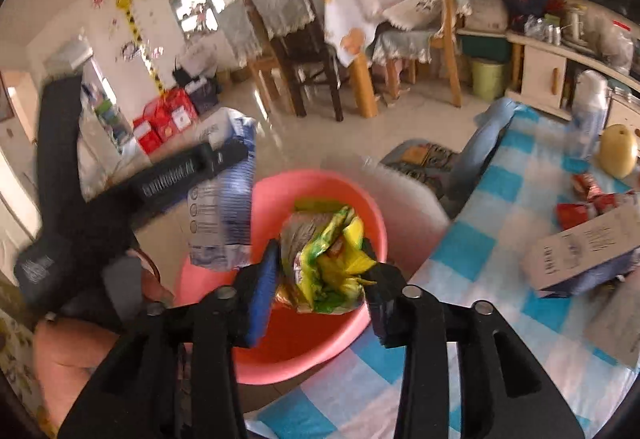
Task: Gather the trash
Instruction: 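Carry carton and snack bag to the pink basin and release both, then return both tools to the table and approach the white wipes packet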
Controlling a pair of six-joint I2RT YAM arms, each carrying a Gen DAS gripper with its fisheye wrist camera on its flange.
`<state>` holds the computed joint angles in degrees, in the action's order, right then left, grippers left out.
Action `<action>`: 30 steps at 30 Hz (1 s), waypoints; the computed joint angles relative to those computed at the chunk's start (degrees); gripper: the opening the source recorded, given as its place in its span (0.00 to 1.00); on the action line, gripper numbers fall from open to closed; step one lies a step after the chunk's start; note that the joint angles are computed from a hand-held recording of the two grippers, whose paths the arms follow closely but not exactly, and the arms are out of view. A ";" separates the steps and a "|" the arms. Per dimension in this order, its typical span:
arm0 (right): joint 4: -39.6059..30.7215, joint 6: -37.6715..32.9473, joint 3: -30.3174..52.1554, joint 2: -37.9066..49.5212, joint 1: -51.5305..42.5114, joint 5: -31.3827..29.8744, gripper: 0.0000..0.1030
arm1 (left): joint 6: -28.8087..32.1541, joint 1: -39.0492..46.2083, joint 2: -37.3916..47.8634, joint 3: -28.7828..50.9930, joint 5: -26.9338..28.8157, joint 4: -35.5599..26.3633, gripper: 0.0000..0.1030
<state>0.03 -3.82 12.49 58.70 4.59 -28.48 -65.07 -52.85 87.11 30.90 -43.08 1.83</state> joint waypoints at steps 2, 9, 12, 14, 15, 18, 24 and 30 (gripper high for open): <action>2.57 1.62 -1.76 0.39 1.70 3.06 0.69 | 1.13 0.53 -0.40 -0.67 -0.86 0.76 0.79; -8.64 -8.56 -3.82 -7.08 -18.81 -7.54 0.86 | 8.05 -3.77 2.60 1.28 -10.03 6.02 0.89; -16.14 -17.03 -2.84 -9.30 -29.86 -11.69 0.86 | 12.66 -5.33 4.62 1.75 -10.76 12.23 0.90; -20.46 -24.90 -1.66 -8.08 -38.16 -14.65 0.86 | 15.45 -5.89 5.77 2.62 -7.73 15.15 0.90; -22.50 -29.16 -0.95 -6.88 -42.33 -15.94 0.86 | 15.91 -5.92 6.49 3.38 -6.92 15.16 0.90; -27.05 -40.41 0.92 -2.09 -52.74 -18.83 0.86 | 16.42 -7.59 8.76 8.08 -7.56 9.65 0.90; -34.77 -60.06 6.72 11.79 -70.48 -21.14 0.90 | 21.50 -11.08 13.36 14.88 -7.10 7.49 0.90; -39.02 -68.35 13.59 22.69 -80.12 -22.29 0.92 | 24.93 -14.10 20.20 21.72 -6.19 5.20 0.90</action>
